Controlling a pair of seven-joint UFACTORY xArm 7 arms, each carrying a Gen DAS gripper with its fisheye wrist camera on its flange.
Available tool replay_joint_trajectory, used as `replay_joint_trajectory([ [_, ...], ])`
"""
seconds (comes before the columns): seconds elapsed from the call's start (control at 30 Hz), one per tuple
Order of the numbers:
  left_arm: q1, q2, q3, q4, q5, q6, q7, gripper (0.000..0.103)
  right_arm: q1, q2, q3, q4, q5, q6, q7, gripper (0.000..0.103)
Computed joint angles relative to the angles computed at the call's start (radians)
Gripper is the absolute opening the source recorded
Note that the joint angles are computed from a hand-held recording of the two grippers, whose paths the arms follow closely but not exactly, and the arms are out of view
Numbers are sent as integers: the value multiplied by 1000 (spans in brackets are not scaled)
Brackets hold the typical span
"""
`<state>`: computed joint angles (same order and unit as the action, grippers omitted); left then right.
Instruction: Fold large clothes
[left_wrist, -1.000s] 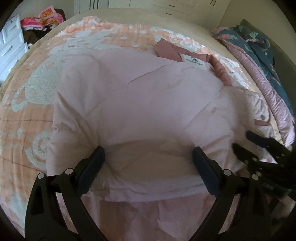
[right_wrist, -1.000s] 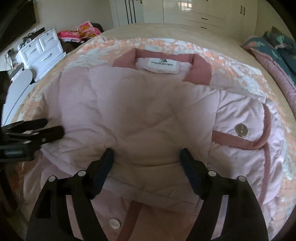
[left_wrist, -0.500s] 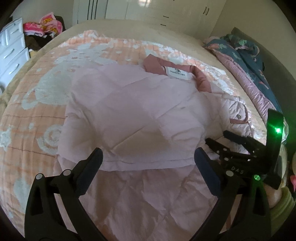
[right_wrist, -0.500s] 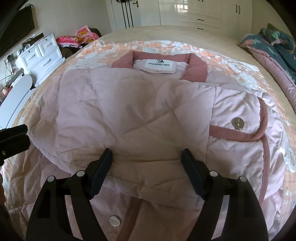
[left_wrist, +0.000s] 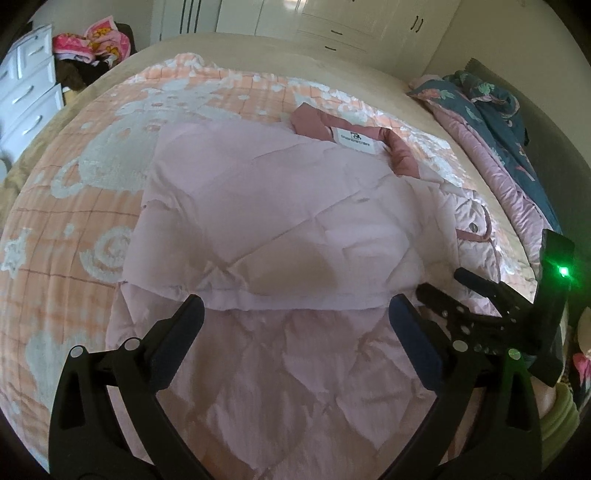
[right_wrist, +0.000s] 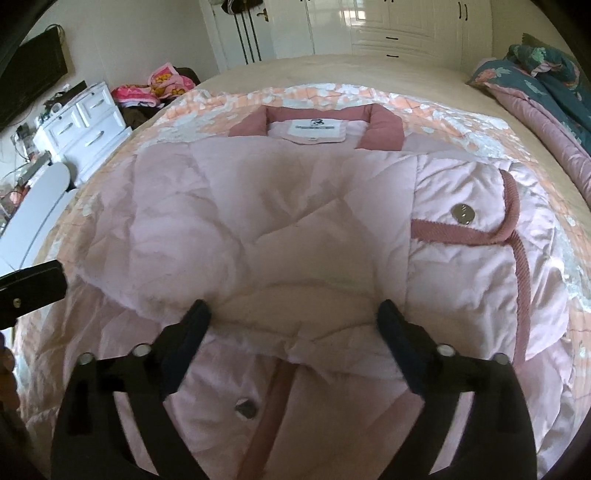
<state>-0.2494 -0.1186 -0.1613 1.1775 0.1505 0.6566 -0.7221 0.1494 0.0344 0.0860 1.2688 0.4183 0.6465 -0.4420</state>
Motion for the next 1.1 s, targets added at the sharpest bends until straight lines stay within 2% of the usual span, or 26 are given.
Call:
replay_joint_trajectory([
  [0.1,0,-8,-2,-7,8,-4,-7,94,6,-43,2,-48,-7,-30,-15,96],
  [0.27,2,-35,-6,-26,12,-5,-15,94,7,-91,-20,-82,77,2,-13,98],
  [1.1,5,-165,-49,-65,15,46,-41,94,24,-282,-86,-177,81,46,20,99],
])
